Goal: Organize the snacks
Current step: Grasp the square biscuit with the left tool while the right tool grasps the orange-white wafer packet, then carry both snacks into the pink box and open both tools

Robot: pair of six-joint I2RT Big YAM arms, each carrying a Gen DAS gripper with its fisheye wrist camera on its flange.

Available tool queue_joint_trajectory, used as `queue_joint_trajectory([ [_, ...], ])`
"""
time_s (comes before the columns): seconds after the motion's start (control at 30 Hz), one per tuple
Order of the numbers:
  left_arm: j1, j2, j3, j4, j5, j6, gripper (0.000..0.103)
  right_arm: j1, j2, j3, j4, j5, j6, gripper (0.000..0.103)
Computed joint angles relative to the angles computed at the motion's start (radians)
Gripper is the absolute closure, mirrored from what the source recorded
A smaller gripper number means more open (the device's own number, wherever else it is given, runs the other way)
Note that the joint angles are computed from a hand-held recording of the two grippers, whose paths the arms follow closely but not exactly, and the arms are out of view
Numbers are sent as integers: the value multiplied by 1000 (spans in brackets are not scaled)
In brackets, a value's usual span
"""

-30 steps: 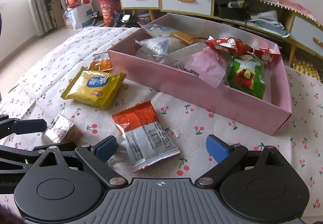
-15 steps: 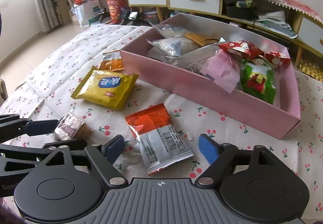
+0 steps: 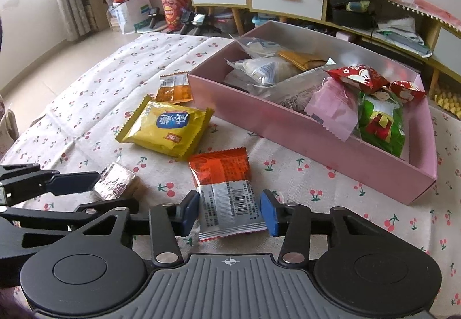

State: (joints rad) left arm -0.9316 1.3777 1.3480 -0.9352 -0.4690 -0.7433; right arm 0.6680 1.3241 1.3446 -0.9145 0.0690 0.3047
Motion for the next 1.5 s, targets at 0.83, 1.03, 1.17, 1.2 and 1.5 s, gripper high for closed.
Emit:
queue_joint_trajectory([
  [0.83,62,-48,33,52,96,17,63,-59,-49,71,-76,-106,176,60],
  [1.03,80,-49,44,100,103,78,63,-84,-71,80,-59,-101,232,60],
  [1.17,95,-34,63,116,116,92,63,-106,-73,90,-52,-68,272,60],
  [1.2,101,-27,73,117,126,95,63,-113,-69,96,-54,-61,281,60],
  [1.5,159,86,187,169,293,238,63,-191,13,189,-54,-20,326,60],
])
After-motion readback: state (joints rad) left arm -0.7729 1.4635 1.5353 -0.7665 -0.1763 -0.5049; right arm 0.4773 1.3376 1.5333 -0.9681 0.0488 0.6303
